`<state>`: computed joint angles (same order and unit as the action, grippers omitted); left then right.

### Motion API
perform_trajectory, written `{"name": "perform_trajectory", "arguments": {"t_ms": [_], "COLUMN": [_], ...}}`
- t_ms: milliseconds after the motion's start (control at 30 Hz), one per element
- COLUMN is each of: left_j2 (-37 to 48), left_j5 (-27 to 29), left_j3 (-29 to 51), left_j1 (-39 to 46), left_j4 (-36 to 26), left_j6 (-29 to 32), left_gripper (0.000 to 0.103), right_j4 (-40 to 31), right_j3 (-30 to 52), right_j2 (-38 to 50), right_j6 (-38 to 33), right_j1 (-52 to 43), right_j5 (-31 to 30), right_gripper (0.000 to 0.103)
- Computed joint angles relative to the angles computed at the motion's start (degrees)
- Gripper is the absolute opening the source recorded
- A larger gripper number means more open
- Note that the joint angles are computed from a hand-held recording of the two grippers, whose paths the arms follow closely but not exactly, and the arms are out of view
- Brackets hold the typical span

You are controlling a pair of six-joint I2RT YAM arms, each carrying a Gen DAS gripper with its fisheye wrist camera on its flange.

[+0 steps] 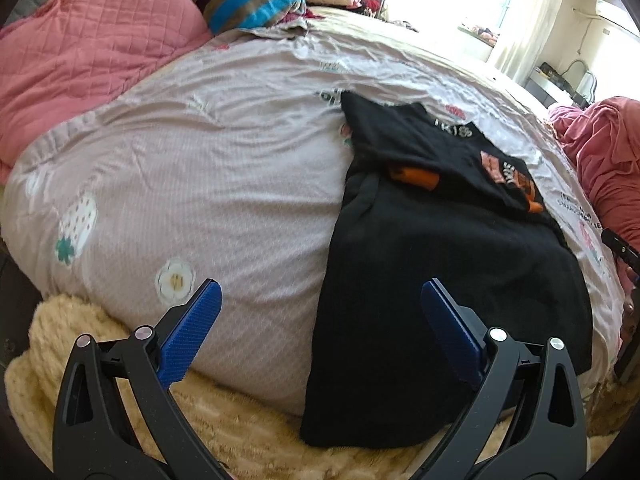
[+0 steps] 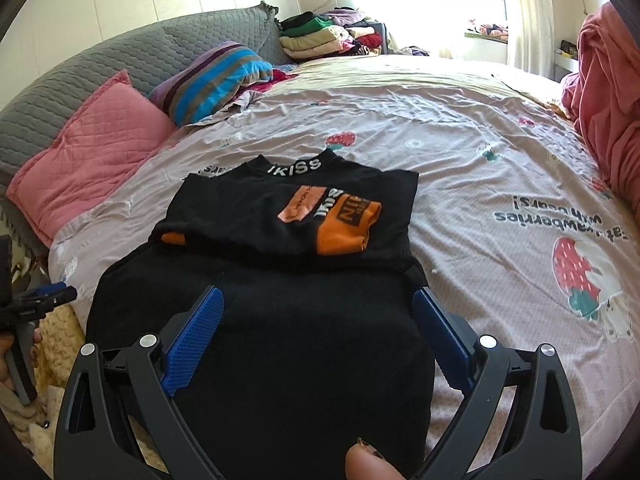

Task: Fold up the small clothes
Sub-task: 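Move both grippers to the sweatshirt hem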

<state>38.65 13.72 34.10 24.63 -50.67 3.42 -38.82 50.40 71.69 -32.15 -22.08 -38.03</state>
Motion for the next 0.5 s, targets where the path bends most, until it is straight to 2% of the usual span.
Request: {"name": "perform_trajectory", "arguments": {"t_ms": [200, 500], "left_j2": [-3.0, -3.7], "left_j5": [-0.1, 7.6], "left_j3": [-2.9, -7.0], "left_j1": [2.8, 8.9], "left_j4": [-2.5, -6.4], "left_j6": [4.2, 11.2], "left_gripper": [0.094, 0.093], "right_j4": [-1.7, -3.5], "right_j3": [-1.4, -2.0], "right_j2": [-1.2, -2.7], "right_j6": [-2.3, -4.1], "right_j1": [0.3, -0.5], "right_j5": [1.8, 2.6], "right_gripper": [0.095, 0.095]}}
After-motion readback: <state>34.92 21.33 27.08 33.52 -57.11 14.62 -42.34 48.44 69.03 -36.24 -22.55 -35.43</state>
